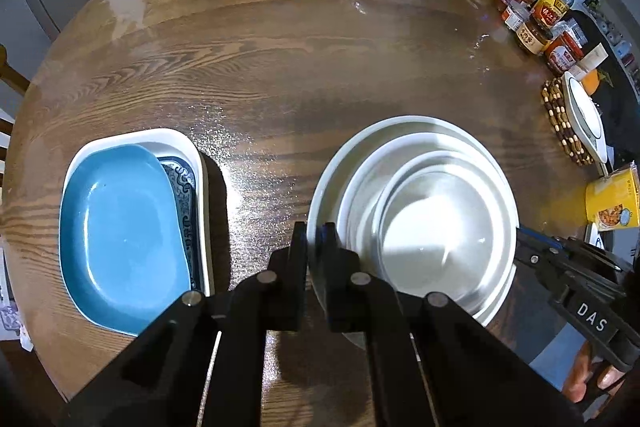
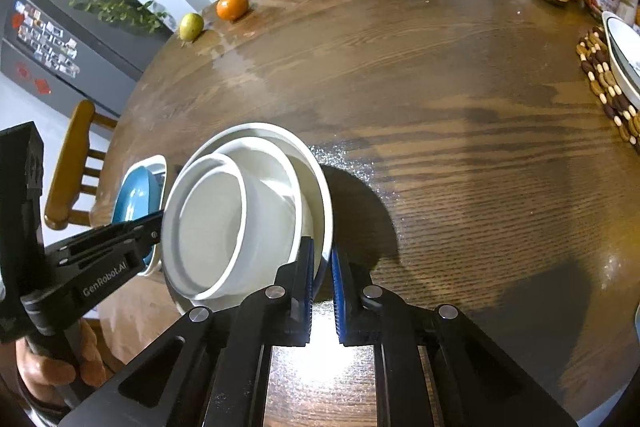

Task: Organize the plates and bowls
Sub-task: 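Close the left gripper on the bowl stack's rim and lift it, then carry the bowl stack with the left gripper over the blue plate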

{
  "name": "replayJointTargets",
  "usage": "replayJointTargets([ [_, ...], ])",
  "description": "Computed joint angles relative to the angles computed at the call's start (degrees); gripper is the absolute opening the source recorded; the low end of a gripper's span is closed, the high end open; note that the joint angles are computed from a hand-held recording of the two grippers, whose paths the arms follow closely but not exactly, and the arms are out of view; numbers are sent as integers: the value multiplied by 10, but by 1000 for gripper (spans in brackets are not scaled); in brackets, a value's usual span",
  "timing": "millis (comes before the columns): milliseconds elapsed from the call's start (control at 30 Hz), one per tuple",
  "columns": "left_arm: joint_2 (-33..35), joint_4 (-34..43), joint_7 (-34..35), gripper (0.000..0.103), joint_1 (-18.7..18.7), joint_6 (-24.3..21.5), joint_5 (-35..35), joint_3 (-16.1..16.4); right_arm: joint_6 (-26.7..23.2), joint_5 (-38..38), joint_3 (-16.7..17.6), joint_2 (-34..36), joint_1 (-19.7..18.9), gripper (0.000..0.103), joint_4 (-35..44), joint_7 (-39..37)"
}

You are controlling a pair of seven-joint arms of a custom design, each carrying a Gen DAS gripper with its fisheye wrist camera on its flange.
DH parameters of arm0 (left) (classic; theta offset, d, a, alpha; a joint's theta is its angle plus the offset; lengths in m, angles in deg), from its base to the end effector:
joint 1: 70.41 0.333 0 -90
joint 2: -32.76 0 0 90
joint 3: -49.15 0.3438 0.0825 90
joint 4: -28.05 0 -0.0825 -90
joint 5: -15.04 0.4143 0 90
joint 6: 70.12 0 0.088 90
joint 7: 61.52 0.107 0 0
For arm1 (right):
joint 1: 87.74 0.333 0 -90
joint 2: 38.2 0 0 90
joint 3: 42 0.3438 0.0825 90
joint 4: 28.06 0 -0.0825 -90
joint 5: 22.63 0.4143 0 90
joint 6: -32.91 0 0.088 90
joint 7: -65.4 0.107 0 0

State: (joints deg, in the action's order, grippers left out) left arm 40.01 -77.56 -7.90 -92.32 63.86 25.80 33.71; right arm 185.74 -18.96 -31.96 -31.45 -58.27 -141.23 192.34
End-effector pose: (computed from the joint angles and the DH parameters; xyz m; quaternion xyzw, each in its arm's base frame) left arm 0.5301 -0.3915 0.5136 -0.6530 0.7317 -0.1748 0.0877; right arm 0.5085 0.4117 0.4886 -0.6740 0.6813 -0.0019 0.2855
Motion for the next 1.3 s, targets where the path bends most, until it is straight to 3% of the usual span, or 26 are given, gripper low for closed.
replayJointTargets([
  [267,1,-1,-26,3,-9,4,50,2,-6,-27,-3,-1,6,12,2,32],
  [1300,-49,-41,-53,3,9,43,81,2,-22,-101,-1,1,19,12,41,76],
])
